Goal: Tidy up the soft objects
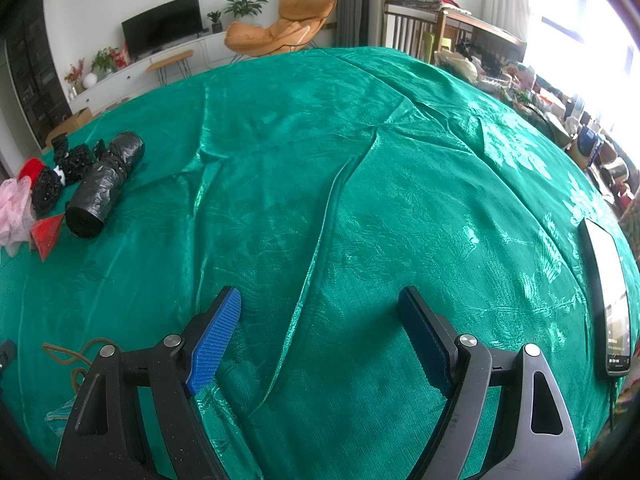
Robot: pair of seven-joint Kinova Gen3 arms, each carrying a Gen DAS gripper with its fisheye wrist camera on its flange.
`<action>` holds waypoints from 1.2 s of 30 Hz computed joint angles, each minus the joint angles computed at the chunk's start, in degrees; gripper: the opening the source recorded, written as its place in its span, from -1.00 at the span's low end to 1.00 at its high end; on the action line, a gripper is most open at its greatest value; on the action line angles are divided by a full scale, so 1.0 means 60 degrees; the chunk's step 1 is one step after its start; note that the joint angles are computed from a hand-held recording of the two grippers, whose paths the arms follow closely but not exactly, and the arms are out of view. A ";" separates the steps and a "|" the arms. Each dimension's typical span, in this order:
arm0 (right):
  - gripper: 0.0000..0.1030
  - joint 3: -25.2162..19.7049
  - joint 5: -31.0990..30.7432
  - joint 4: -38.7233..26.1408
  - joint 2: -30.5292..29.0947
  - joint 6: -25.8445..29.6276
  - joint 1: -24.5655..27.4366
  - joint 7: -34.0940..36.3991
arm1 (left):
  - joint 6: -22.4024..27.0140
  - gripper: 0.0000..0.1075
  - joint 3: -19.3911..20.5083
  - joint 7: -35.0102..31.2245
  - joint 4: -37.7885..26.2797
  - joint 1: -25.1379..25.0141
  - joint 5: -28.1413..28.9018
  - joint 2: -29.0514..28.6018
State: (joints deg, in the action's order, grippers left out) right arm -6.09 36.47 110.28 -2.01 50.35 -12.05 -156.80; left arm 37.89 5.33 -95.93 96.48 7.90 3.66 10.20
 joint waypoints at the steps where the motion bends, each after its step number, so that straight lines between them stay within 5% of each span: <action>1: 0.61 -0.0001 0.0000 0.0000 0.0000 0.0000 0.0001 0.0000 | -0.0026 0.92 0.0026 -0.0042 0.0026 -0.0043 0.0037 -0.0013; 26: 0.62 -0.0008 -0.0014 -0.0005 -0.0009 0.0011 0.0012 0.0007 | 0.0086 0.92 -0.0111 0.0005 -0.0050 0.0093 0.0017 0.0025; 29: 0.62 -0.0008 -0.0015 -0.0003 -0.0008 0.0002 0.0013 0.0001 | 0.0648 0.91 -0.0081 0.0061 -0.0544 0.0021 0.0229 0.0183; 34: 0.62 -0.0006 -0.0018 -0.0006 -0.0010 0.0012 0.0014 0.0010 | 0.0458 0.91 -0.0129 -0.0334 -0.1618 -0.0027 0.1202 0.0283; 36: 0.62 -0.0007 -0.0019 -0.0007 -0.0011 0.0013 0.0014 0.0010 | 0.0655 0.91 0.0340 -0.0018 -0.2503 -0.0267 0.0875 0.0785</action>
